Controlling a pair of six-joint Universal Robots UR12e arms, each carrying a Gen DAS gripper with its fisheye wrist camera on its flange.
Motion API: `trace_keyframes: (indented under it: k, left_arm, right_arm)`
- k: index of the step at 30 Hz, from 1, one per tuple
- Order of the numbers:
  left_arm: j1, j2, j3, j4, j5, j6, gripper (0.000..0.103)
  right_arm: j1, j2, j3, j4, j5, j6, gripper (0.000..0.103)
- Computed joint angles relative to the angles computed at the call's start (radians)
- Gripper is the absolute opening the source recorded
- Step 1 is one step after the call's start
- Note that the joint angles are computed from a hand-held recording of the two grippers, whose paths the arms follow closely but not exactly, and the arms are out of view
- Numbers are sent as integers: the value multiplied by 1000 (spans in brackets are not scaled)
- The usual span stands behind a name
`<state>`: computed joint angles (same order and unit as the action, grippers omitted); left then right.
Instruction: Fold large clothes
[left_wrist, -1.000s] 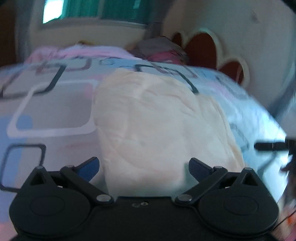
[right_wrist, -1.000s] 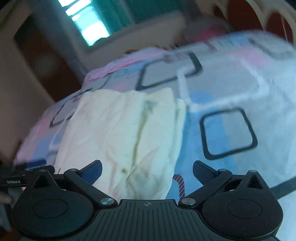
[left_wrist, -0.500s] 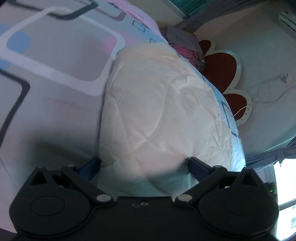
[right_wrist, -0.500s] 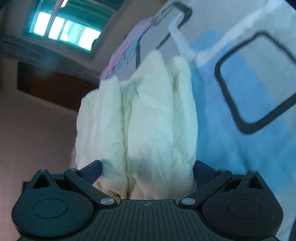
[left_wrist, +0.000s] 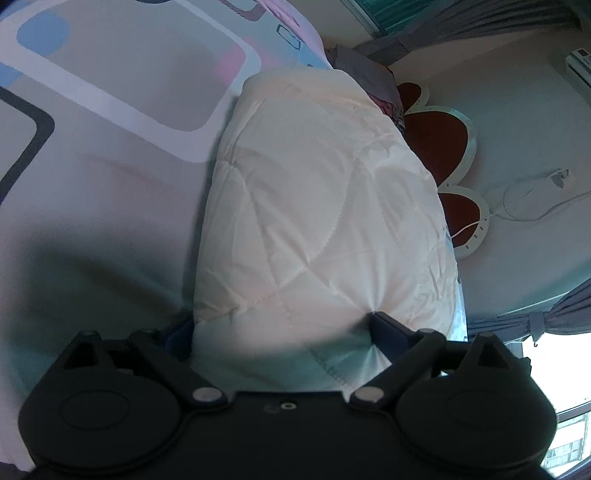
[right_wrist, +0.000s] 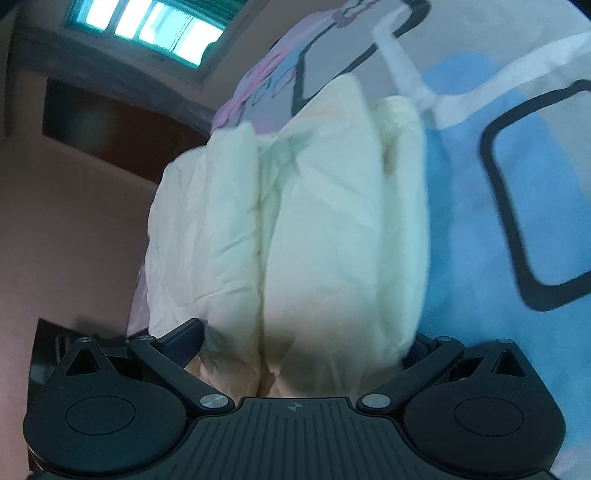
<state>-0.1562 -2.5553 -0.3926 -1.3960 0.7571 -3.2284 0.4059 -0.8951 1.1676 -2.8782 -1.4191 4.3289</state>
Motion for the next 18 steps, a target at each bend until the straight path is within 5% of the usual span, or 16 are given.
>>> trace_keyframes:
  k: [8,12,18]
  left_arm:
    - [-4,-27,48,-41,-10,5,94]
    - [-7,-9,-7,47,-8,-21,87]
    - [-16,37,-91,158,23,-14,79]
  right_arm:
    - [-3,38,-52,1,35,-30,102]
    - [-7,42,-40,-35,44,-1,76]
    - [2,36,-51,-9,16,-66,58]
